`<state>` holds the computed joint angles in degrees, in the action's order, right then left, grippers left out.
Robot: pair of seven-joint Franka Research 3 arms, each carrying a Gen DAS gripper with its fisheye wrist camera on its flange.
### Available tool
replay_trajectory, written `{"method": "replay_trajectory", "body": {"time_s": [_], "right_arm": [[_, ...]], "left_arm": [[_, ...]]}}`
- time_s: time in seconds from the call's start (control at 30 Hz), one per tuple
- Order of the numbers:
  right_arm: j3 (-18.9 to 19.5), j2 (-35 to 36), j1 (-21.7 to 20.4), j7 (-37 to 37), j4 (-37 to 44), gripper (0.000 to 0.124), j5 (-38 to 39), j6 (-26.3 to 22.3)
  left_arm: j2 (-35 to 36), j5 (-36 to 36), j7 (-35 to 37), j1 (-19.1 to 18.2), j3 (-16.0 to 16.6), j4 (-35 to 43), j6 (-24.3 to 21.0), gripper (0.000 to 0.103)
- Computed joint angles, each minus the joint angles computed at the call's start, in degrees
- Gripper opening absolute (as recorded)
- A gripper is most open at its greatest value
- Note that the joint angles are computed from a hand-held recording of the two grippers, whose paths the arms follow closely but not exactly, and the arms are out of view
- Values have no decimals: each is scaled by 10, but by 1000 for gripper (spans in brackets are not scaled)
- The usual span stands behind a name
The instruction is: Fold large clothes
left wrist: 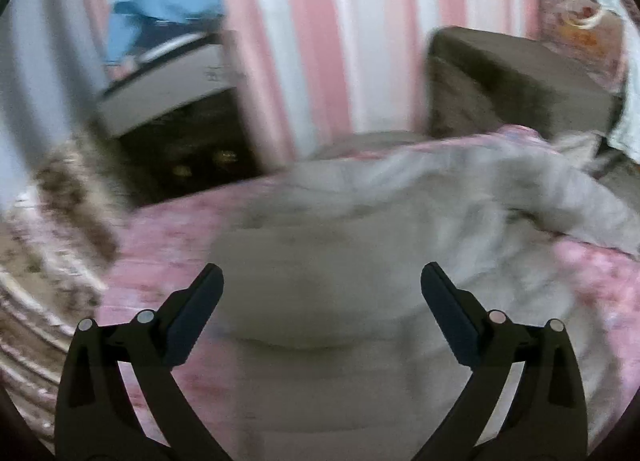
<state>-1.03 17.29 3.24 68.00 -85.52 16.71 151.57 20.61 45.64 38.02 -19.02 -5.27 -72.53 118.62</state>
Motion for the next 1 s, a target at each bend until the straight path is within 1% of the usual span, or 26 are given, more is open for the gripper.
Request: {"method": "replay_trajectory", "body": {"time_s": [0.03,0.07,0.1,0.13,0.2,0.23,0.3,0.33,0.37,0.43,0.5,0.53,0.63,0.7,0.77,0.83,0.93,1.0], "right_arm": [[2,-8,6,1,-11,102,-3,15],[3,-14,12,1,-20,102,-7,29],[2,-19,20,4,-26,102,-18,41],[-4,-24,35,20,-30,102,-43,51],[-13,-33,56,52,-32,102,-85,60],[-11,-40,63,64,-30,102,-94,61],[9,-49,56,52,-19,102,-56,47],[19,-52,53,50,-6,102,-32,31],[21,-56,55,54,-1,102,-25,25],[22,-65,64,67,3,102,-25,35],[16,-73,77,92,2,102,-50,50],[15,-76,81,101,3,102,-61,53],[22,-82,81,87,-2,102,-50,67],[16,-72,87,101,16,102,-76,53],[18,-51,85,95,47,102,-74,32],[27,-28,77,79,81,102,-49,5],[41,13,62,47,132,102,-1,-35],[45,41,57,35,167,102,17,-65]], "left_arm": [[-21,6,-10,5,6,-29,-3,98],[-33,7,-14,11,7,-45,-3,98],[-59,6,-18,22,8,-78,2,98],[-76,7,-15,32,6,-98,6,98],[-117,18,-10,54,4,-140,15,99],[-136,29,-5,65,2,-156,21,99],[-174,68,-2,86,1,-185,22,100],[-190,81,-5,96,-1,-198,21,100],[-213,81,-5,110,-1,-216,33,100],[-246,51,1,135,-1,-250,72,100],[-264,20,3,153,-4,-274,100,100],[-268,13,0,161,-9,-282,107,100],[-275,-23,-3,175,-17,-305,133,100],[-282,-54,1,177,-21,-323,151,100],[-284,-53,-15,180,-30,-334,161,100],[-282,-37,-41,180,-42,-338,155,100],[-275,-21,-65,174,-50,-338,153,100],[-262,2,-90,169,-58,-327,134,100]]}}
